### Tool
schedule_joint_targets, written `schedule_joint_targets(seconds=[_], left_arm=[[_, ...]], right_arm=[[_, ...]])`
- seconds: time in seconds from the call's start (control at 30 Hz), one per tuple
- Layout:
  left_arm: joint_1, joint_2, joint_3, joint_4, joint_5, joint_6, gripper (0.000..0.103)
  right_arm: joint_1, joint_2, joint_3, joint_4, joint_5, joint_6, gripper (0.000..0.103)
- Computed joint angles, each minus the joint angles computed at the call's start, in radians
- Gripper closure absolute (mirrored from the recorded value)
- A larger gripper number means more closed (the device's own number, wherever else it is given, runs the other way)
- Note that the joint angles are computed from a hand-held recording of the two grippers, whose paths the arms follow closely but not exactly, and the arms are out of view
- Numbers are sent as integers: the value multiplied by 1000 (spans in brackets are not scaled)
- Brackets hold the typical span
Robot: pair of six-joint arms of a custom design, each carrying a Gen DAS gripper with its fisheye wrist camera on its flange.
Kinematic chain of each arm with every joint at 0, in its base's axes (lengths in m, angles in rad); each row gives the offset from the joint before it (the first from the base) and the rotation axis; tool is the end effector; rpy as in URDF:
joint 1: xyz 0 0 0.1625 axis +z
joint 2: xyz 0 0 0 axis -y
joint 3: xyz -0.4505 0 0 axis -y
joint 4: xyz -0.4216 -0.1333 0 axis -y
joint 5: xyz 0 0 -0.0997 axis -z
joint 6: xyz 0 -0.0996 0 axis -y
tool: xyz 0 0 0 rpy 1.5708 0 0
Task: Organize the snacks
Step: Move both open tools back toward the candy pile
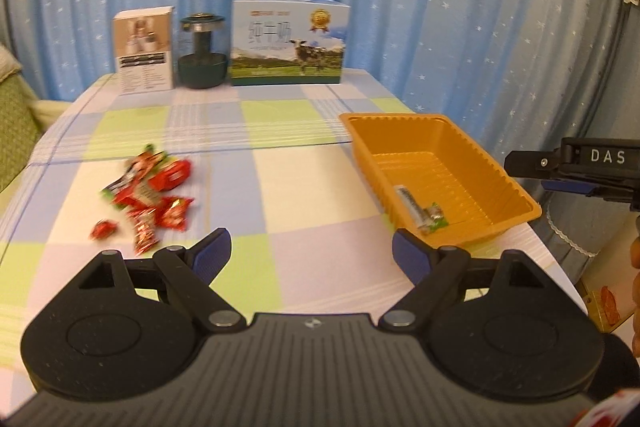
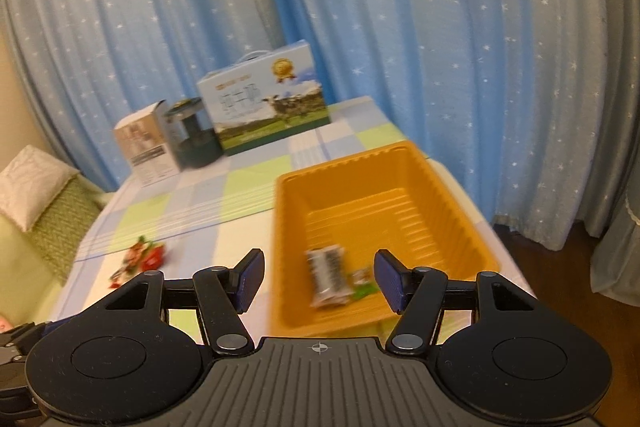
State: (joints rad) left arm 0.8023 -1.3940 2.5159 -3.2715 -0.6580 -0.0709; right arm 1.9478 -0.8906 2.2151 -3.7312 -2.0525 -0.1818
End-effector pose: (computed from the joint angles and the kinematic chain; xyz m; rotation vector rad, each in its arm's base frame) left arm -0.1109 -0.4199 0.2297 0.4711 2.2815 -1.0880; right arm 0.2719 -0.4500 0.1186 0.4290 -2.4882 1.1695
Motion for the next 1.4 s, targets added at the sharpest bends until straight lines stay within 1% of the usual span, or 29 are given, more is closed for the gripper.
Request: schedule_joint_targets(seconds=[0.17,0.37,0.53,0.67,0.73,0.8,1.0,1.23,1.4], left_arm=[[-41,-153,75,125,64,-104,17],[-59,-305,118,267,154,-174,17],[-47,-373,131,299,199,-169,17],[-23,-400,128,292,212,-142,17],[-6,-406,124,277,210,-118,17],[17,-408,115,265,192,-90,17],[101,-367,74,177,163,60,17],[238,-295,3,63,77,215,17],[327,-226,-55,-11,39,331,17]], right_arm=[[50,35,10,22,8,31,42],[96,80,-4,60,8,47,42],[118,116,-31,80,15,44,42],[133,141,-52,82,17,35,42],[139,152,-64,87,18,33,42],[143,165,-77,90,18,29,42],[152,227,-139,106,28,0,42],[156,324,-233,123,52,-52,42],[145,408,-322,147,73,-91,42]])
